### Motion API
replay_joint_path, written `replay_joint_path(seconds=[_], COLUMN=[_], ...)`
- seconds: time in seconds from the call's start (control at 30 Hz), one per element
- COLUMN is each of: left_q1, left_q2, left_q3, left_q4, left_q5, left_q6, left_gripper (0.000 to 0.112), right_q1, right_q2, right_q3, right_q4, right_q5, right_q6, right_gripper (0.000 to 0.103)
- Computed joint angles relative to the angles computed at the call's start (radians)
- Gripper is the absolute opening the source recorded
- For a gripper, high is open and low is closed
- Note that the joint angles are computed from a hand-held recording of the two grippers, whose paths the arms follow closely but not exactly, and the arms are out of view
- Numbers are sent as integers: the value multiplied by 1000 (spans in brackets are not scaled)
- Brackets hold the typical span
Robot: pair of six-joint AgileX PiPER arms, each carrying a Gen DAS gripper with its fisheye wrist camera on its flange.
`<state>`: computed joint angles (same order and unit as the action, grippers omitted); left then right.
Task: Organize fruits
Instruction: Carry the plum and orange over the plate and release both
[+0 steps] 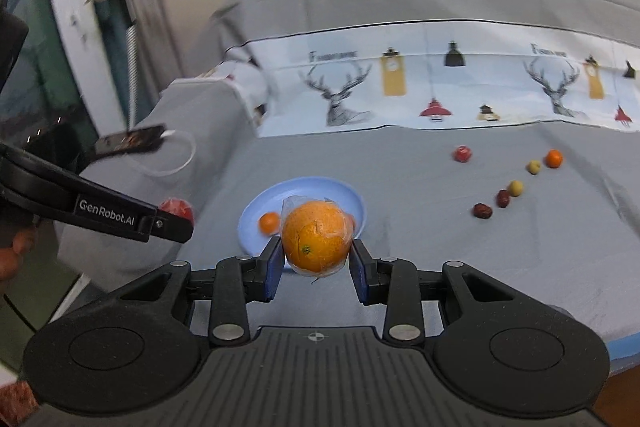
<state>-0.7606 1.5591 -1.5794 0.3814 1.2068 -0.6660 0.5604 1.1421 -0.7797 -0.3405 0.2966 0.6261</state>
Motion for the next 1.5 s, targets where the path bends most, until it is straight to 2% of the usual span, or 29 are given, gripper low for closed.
replay_joint_path(seconds=[0.13, 0.23, 0.47, 0.7, 1.03, 1.3, 1.5], left_q1=[-20, -31, -4, 30, 107, 200, 271], left_q2=[-76, -109, -135, -121, -57, 85, 256], left_q3=[93, 130, 155, 158, 123, 9, -150], left_q4=[18, 28, 9, -23, -82, -132, -185], left_q5=[-23, -30, -49, -69, -94, -105, -90], left_q6=[-57, -75, -63, -39, 27, 109, 190], left_gripper=[31, 31, 31, 31, 31, 31, 31], right_q1=[107, 155, 192, 185, 136, 61, 5], right_q2=[-14, -19, 6, 31, 112, 254, 422], right_q3=[-3, -10, -33, -47, -93, -173, -292], right_q4=[-230, -309, -388, -367, -243, -112, 13], right_q5=[53, 89, 129, 129, 111, 62, 32], right_q6=[204, 279, 365, 324, 209, 78, -72], right_gripper=[37, 37, 37, 37, 37, 37, 37])
